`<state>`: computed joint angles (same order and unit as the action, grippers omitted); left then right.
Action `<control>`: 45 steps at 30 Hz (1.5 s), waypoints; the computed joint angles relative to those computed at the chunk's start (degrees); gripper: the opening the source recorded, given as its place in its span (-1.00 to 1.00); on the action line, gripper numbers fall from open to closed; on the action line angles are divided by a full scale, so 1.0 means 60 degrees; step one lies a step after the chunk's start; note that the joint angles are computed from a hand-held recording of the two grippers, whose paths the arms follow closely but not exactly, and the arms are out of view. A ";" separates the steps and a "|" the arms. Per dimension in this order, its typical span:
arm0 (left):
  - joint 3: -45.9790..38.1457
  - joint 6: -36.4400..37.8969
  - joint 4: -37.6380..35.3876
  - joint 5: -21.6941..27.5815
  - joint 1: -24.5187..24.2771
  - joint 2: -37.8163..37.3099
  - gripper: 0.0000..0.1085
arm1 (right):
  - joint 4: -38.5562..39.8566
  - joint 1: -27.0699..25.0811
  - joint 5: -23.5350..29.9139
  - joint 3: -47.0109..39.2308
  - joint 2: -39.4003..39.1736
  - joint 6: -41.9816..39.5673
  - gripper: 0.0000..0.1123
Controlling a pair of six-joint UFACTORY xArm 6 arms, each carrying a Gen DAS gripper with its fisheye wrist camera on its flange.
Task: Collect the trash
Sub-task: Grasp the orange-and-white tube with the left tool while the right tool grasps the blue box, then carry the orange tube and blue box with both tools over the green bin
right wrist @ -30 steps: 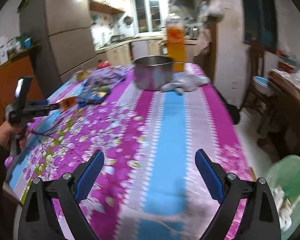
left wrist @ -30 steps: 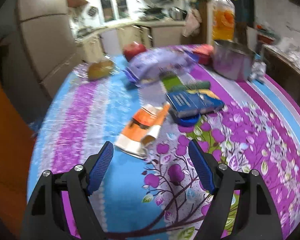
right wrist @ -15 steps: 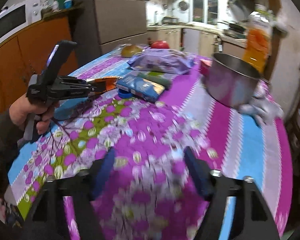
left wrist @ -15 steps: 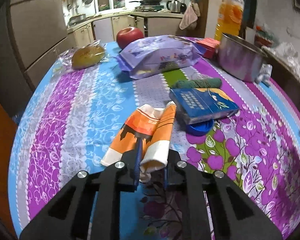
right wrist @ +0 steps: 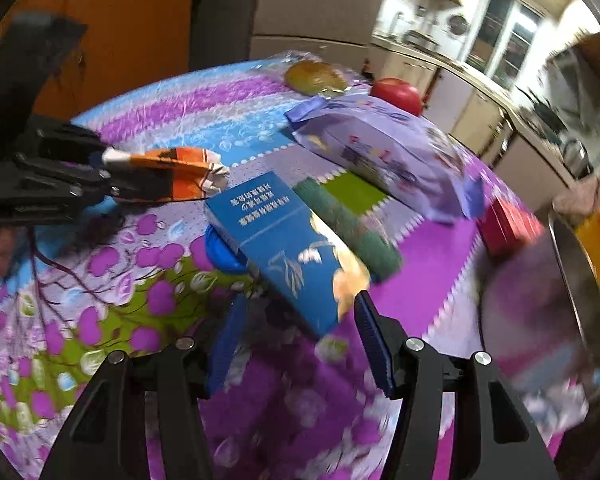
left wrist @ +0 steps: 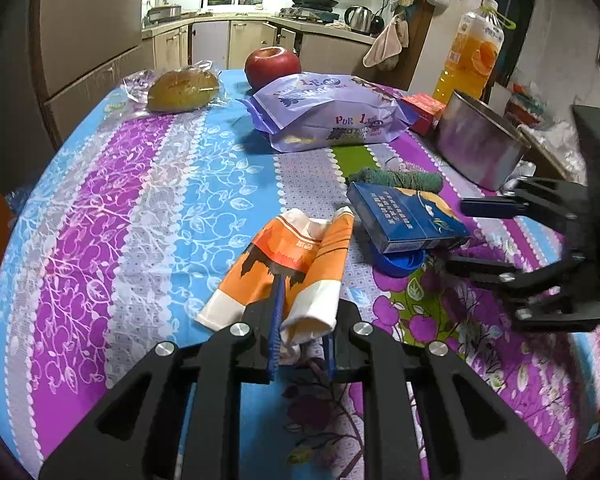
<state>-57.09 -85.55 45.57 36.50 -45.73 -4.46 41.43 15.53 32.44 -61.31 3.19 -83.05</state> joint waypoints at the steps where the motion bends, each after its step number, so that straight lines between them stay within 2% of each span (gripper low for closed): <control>1: 0.0124 -0.0127 -0.0002 -0.0237 0.0077 -0.0077 -0.72 | -0.0128 0.0073 -0.0020 -0.0124 0.0135 -0.0152 0.04; 6: 0.0313 -0.0335 -0.0031 -0.0762 0.0230 -0.0158 -0.72 | -0.0317 0.0198 0.0310 -0.0743 0.0593 -0.0565 0.12; 11: 0.0306 -0.0443 0.0015 -0.0946 0.0233 -0.0113 -0.72 | -0.0706 0.0267 0.0565 -0.1111 0.0813 -0.0449 0.09; 15: 0.0274 -0.0529 0.0133 -0.0954 0.0202 -0.0075 -0.72 | -0.0430 0.0463 -0.0161 -0.0537 0.0415 -0.0812 -0.34; 19: 0.0301 -0.0751 0.0262 -0.0972 0.0201 -0.0109 -0.72 | 0.0484 0.0292 -0.0327 -0.0018 -0.0223 -0.1051 -0.67; 22: 0.0303 -0.0840 0.0320 -0.0904 0.0165 -0.0142 -0.72 | 0.0812 0.0041 -0.0218 0.0160 -0.0542 -0.0775 -0.77; 24: 0.0230 -0.0854 0.0409 -0.0668 0.0049 -0.0166 -0.72 | 0.0809 -0.0501 0.0869 0.0064 -0.0831 0.0080 -0.77; 28: 0.0161 -0.0608 0.0123 -0.0501 -0.0074 -0.0212 -0.72 | 0.1010 -0.2080 0.3972 -0.0498 -0.0979 0.2225 -0.77; 30: 0.0139 -0.0525 0.0023 -0.0537 -0.0073 -0.0154 -0.72 | 0.0951 -0.2505 0.4412 -0.0382 -0.1041 0.2599 -0.77; 32: 0.0049 -0.0298 -0.0192 -0.0557 -0.0040 0.0021 -0.72 | 0.0784 -0.2513 0.3804 0.0093 -0.1290 0.2519 -0.76; 34: -0.0029 -0.0251 -0.0169 -0.0460 -0.0070 0.0104 -0.72 | 0.0944 -0.2523 0.3730 0.0303 -0.1378 0.2442 -0.76; 41: -0.0079 -0.0550 0.0148 -0.0292 -0.0131 0.0103 -0.72 | 0.1474 -0.1971 0.2083 0.1219 -0.1984 0.1784 -0.72; 43: -0.0073 -0.0573 0.0206 -0.0301 -0.0139 0.0094 -0.72 | 0.1977 -0.2099 0.2233 0.1366 -0.2251 0.1470 -0.77; 45: -0.0042 -0.0588 0.0226 -0.0359 -0.0123 0.0072 -0.72 | 0.2798 -0.2510 0.2930 0.1525 -0.2699 0.0987 -0.77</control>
